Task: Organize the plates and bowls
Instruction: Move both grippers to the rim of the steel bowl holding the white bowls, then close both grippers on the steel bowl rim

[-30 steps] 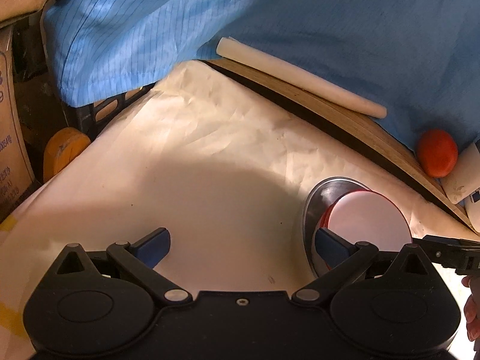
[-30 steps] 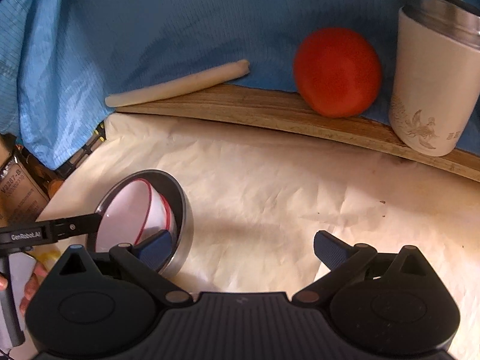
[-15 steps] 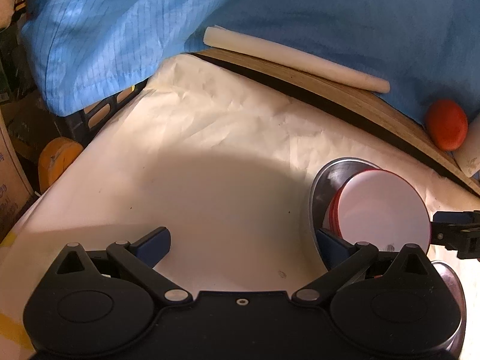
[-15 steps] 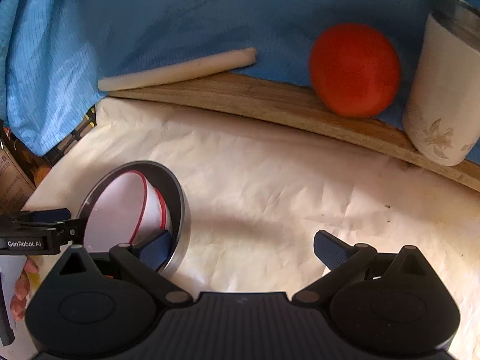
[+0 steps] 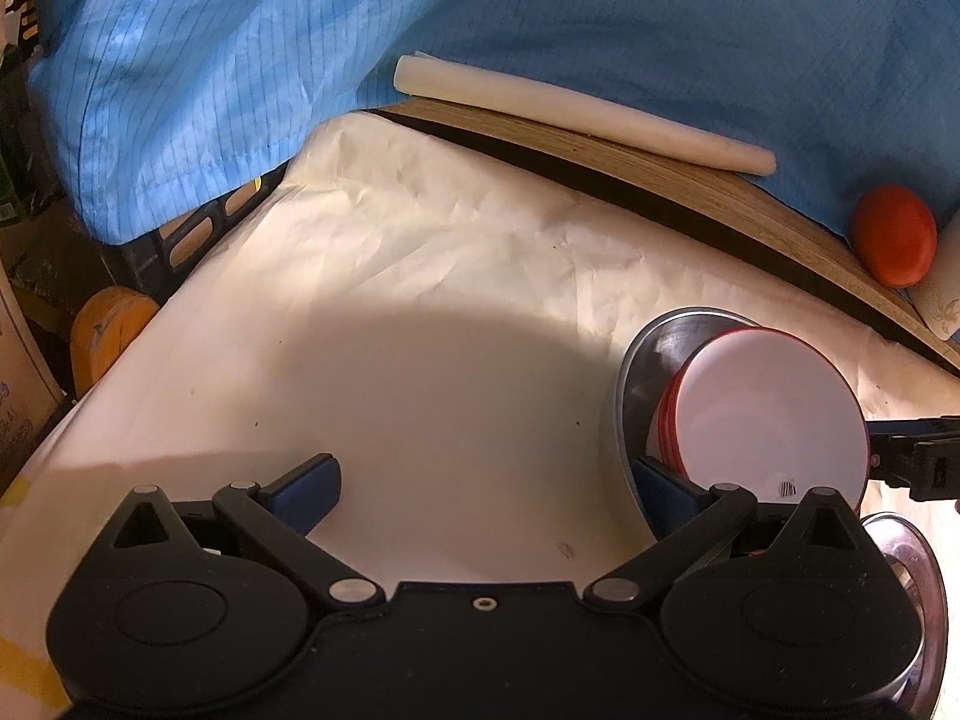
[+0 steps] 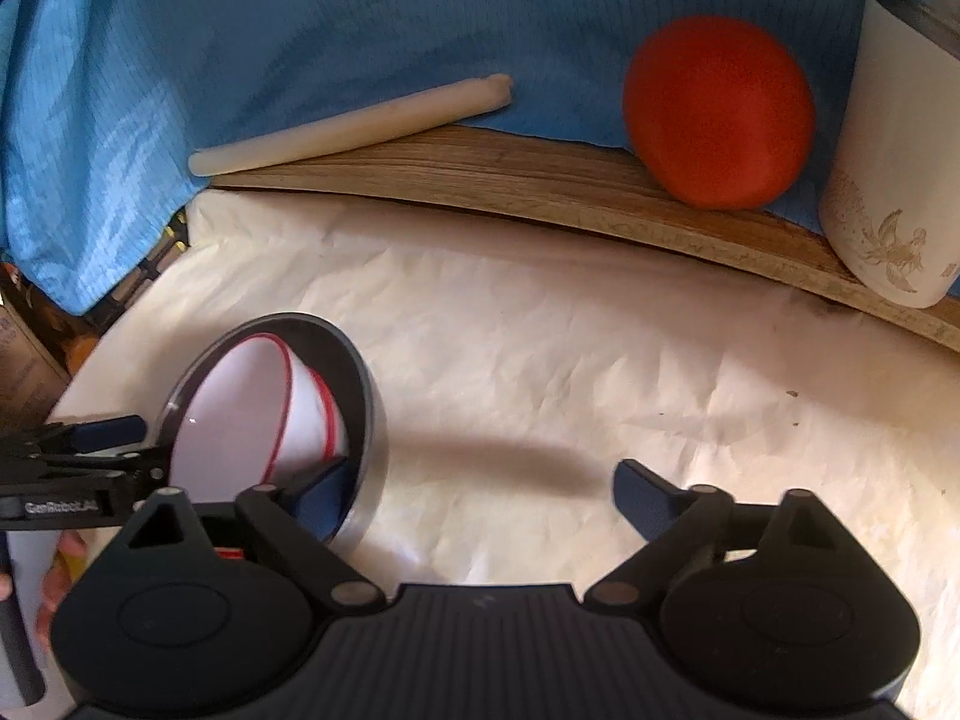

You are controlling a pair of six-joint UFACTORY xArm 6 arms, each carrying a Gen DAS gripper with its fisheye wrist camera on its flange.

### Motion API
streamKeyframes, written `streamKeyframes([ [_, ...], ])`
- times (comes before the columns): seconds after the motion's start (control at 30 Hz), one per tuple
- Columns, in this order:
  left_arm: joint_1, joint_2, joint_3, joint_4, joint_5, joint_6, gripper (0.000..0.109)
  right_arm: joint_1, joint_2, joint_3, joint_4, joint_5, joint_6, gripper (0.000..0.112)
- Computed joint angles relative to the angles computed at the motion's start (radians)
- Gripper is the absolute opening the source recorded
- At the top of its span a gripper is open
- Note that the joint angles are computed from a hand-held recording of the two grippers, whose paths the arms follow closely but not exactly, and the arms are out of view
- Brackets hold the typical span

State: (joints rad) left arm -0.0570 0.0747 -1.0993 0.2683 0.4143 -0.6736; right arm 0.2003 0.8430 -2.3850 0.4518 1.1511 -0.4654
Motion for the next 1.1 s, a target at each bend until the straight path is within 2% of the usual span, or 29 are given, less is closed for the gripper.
streamKeyframes([
  [0.23,0.000,0.000,0.001,0.002,-0.005,-0.009,0.101,-0.008,0.010,-0.034,0.047,0.058,0.011,0.066],
  [0.3,0.001,-0.003,0.006,0.008,-0.013,-0.020,0.100,-0.015,0.022,-0.056,0.072,0.084,0.021,0.055],
  [0.37,0.000,-0.005,0.009,0.008,-0.018,-0.027,0.098,-0.019,0.024,-0.061,0.093,0.101,0.032,0.051],
  [0.5,-0.001,-0.013,0.022,-0.013,-0.044,-0.026,0.089,-0.030,0.050,-0.110,0.113,0.145,0.054,0.044],
  [0.77,-0.007,-0.017,0.028,-0.088,-0.073,0.006,0.072,-0.038,0.033,-0.082,0.134,0.144,0.079,0.044],
  [0.93,-0.002,-0.026,0.075,-0.121,-0.163,0.002,0.067,-0.054,0.017,-0.036,0.189,0.141,0.121,0.043],
  [1.1,-0.014,-0.024,0.065,-0.097,-0.169,0.003,0.048,-0.044,-0.026,0.022,0.191,0.115,0.095,0.025],
])
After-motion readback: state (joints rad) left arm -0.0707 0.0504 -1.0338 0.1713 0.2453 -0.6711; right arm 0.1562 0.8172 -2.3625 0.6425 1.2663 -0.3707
